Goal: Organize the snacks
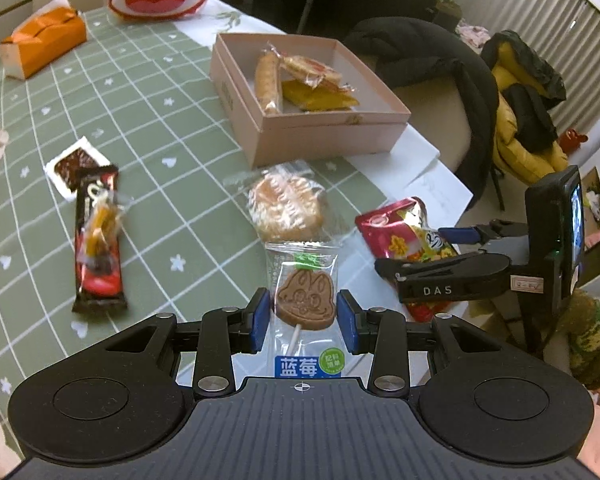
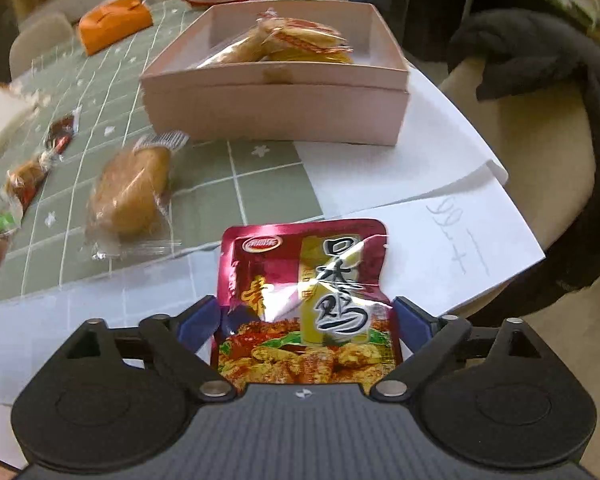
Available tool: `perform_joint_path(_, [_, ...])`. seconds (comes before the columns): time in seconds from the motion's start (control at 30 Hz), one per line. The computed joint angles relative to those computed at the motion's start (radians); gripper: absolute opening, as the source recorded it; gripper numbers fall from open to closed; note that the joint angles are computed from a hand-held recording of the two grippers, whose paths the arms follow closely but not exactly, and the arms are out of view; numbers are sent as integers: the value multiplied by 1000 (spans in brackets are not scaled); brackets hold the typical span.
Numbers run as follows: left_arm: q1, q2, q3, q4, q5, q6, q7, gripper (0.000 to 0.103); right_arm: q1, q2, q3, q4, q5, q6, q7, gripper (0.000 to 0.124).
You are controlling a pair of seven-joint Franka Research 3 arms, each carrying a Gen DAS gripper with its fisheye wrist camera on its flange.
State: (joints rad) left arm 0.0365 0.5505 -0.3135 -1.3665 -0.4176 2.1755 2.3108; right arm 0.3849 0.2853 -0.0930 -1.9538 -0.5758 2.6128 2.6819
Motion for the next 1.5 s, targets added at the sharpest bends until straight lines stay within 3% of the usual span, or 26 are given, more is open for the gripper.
perform_joint_path(0.17, [8, 2, -1, 5, -5, -17, 5, 41, -14, -10, 8, -9, 22, 6, -30, 92])
perform_joint_path(0.5, [3, 29, -8, 44, -10, -58, 33, 41, -21, -77, 19, -42, -27, 5, 3, 44])
perform_joint_path(0.6, [-2, 39, -9, 56, -9, -64, 34, 41, -34, -97, 29, -52, -28, 16, -2, 38])
perform_joint_path(0.77, [-8, 68, -9, 94, -8, -103, 6, 41, -49, -85, 41, -46, 5, 1, -17, 46])
perform_joint_path(0.87, [-26, 96, -3, 126, 14, -120, -20, 41, -55, -75, 39, -61, 37, 31, -1, 72])
perform_joint_path(1.03, [-55, 126, 11, 148, 71, -113, -86, 41, -53, -41, 33, -52, 127, 87, 1, 81])
perform_joint_path(1.2, [-50, 141, 10, 157, 92, -110, -125, 41, 17, 35, -1, 56, 68, -16, 48, 100])
perform_joint_path(1.27, [-45, 140, 10, 151, 94, -112, -138, 41, 52, 62, -19, 91, 1, -64, 67, 100])
perform_joint_path(1.4, [-30, 127, 8, 127, 88, -124, -154, 41, 64, 56, -35, 66, -73, -18, 126, 99])
perform_joint_path(1.5, [-27, 125, 9, 123, 91, -136, -161, 41, 46, 39, -21, 39, -85, 28, 80, 91])
